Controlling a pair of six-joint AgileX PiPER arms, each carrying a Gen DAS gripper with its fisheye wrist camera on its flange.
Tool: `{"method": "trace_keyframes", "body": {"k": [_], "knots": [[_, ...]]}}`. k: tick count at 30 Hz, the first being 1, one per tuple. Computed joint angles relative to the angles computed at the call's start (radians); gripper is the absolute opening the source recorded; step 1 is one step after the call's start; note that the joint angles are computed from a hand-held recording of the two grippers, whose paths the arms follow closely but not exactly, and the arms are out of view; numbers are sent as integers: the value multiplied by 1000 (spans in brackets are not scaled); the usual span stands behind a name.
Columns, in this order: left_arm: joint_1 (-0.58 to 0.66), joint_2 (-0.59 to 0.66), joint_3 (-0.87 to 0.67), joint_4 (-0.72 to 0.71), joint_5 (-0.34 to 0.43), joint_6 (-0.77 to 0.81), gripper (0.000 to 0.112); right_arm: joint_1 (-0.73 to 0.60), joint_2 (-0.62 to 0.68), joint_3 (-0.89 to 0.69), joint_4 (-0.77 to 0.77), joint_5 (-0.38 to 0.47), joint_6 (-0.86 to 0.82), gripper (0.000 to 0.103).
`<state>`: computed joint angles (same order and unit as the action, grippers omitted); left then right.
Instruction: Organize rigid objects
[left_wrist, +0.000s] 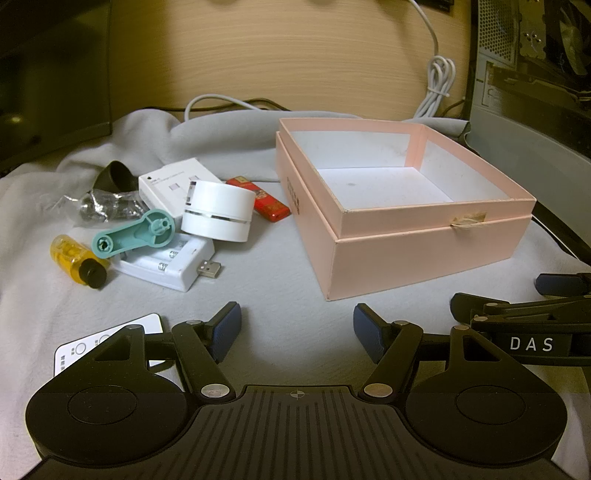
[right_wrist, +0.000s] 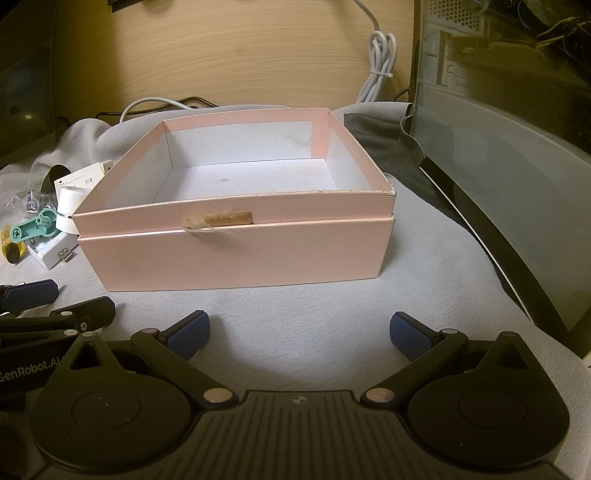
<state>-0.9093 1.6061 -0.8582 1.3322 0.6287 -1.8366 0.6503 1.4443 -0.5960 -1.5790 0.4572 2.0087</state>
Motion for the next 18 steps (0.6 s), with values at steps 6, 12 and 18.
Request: {"method": "trace_keyframes", "body": {"k": [6,12,18], "knots": [[-4,3,-4,-2,3,-1,73,0,0,0,0,0,0,103],[-9,7,-9,-5,7,0,73,0,0,0,0,0,0,103],[-14,12,-15,-9,12,1,73,0,0,0,0,0,1,103]]}}
